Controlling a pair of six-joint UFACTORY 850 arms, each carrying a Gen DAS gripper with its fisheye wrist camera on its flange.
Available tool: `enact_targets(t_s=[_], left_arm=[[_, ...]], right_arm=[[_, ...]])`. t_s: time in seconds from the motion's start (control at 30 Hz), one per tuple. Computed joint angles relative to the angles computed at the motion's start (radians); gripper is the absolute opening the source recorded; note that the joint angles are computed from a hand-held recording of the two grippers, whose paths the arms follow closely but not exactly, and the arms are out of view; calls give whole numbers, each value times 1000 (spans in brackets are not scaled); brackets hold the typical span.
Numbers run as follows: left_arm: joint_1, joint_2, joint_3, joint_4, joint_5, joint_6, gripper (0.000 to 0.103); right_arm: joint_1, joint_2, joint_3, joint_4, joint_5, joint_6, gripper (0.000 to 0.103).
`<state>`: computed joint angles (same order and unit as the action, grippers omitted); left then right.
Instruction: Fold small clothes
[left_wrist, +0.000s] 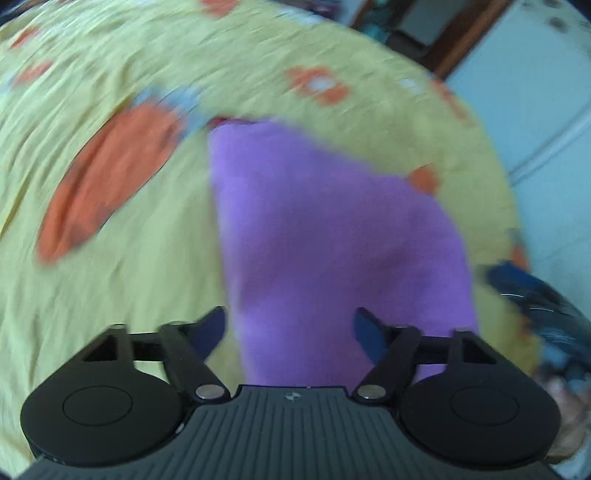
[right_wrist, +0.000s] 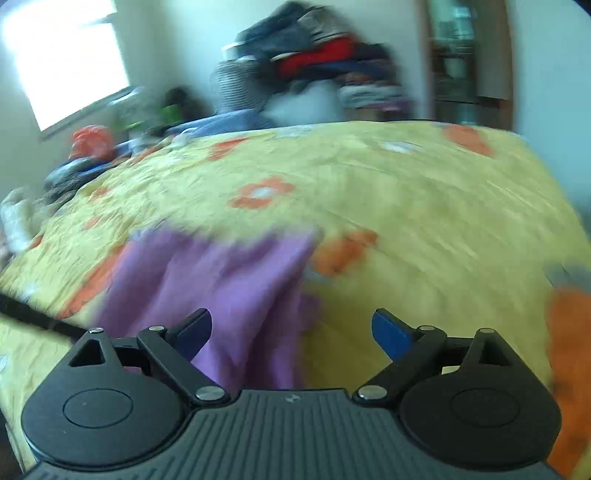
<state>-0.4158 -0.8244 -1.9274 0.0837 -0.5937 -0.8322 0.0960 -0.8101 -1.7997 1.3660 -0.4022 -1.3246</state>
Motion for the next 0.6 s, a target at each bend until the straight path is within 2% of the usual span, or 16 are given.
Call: enact_targets(t_s=[0.07, 0.1, 0.13, 0.17, 0.2, 0.3, 0.37, 0.43, 0.47, 0.53, 0.6], left_arm=[[6, 85, 173, -7, 128, -50, 71], [11, 116, 229, -26, 176, -58, 72], [12, 141, 274, -34, 225, -53, 75], [9, 155, 297, -12, 263, -63, 79], [1, 164, 310, 50, 286, -115, 84], [-39, 164, 305, 279, 316, -293, 88], [-63, 122, 246, 426, 296, -414, 91], [-95, 85, 191, 591, 235, -565, 92], [-107, 63, 157, 620, 201, -588, 92], [-126, 18, 93, 639, 140, -593, 93], [-144, -34, 20, 640, 57, -569, 94]], right_arm=[[-38, 60, 127, 209, -88, -209, 94], [-44, 95, 192, 314, -88, -314, 93], [-47, 122, 243, 417, -94, -419, 84], [-52, 141, 287, 498, -132, -523, 65], [-53, 151, 314, 548, -162, -596, 57], [-40, 144, 304, 491, -216, -612, 47], [-25, 118, 256, 455, -224, -608, 46], [-6, 55, 144, 348, -200, -484, 46], [1, 25, 91, 306, -189, -440, 46], [13, -58, -47, 118, -175, -253, 45], [38, -115, -123, -71, -65, -127, 42]])
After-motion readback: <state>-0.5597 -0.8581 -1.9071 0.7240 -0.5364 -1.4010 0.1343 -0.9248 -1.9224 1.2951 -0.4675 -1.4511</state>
